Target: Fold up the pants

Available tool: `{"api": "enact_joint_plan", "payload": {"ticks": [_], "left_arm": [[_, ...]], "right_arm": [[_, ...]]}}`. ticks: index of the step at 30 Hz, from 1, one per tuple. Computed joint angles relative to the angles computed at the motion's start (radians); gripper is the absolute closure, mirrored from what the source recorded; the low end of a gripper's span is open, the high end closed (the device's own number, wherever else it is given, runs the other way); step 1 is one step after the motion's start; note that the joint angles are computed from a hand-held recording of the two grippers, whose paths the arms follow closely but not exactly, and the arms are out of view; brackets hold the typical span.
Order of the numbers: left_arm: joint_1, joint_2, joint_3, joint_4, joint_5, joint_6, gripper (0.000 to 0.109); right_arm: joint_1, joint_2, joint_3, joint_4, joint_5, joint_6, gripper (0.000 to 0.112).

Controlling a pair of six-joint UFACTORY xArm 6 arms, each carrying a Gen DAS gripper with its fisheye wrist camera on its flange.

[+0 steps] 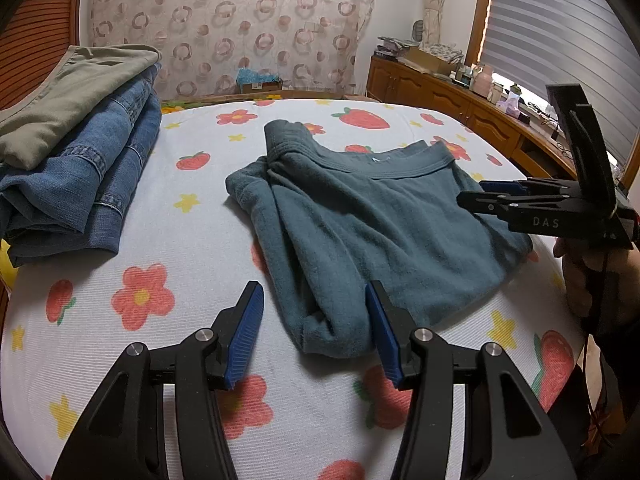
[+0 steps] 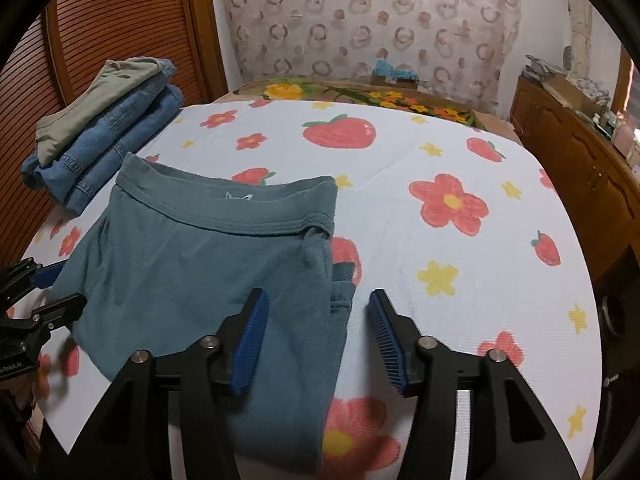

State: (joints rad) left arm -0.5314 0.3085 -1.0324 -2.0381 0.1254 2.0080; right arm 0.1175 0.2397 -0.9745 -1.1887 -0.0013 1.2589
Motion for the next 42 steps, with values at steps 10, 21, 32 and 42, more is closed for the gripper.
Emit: {"api": "enact_joint_plan", "payload": {"ticks": [10, 21, 32, 42], "left_arm": [[-0.005, -0.006, 0.009, 0.088, -0.002, -0.103, 0.048], [0.004, -0.022, -0.008, 0.276, 0.016, -0.31, 0.028], [0.0, 0.016, -0.063, 0.505, -0.015, -0.521, 0.026], [0.022, 0.096, -0.127, 0.734, 0.001, -0.749, 0.026]], "right_arm": [[0.003, 0.005, 0.007, 0.091, 0.012, -0.081, 0.031], [0.007, -0.001, 0.007, 0.07, 0.029, -0.069, 0.029], [0.007, -0.001, 0.007, 0.071, 0.03, -0.069, 0.029], [0.007, 0.0, 0.005, 0.068, 0.03, -0.067, 0.029]]}}
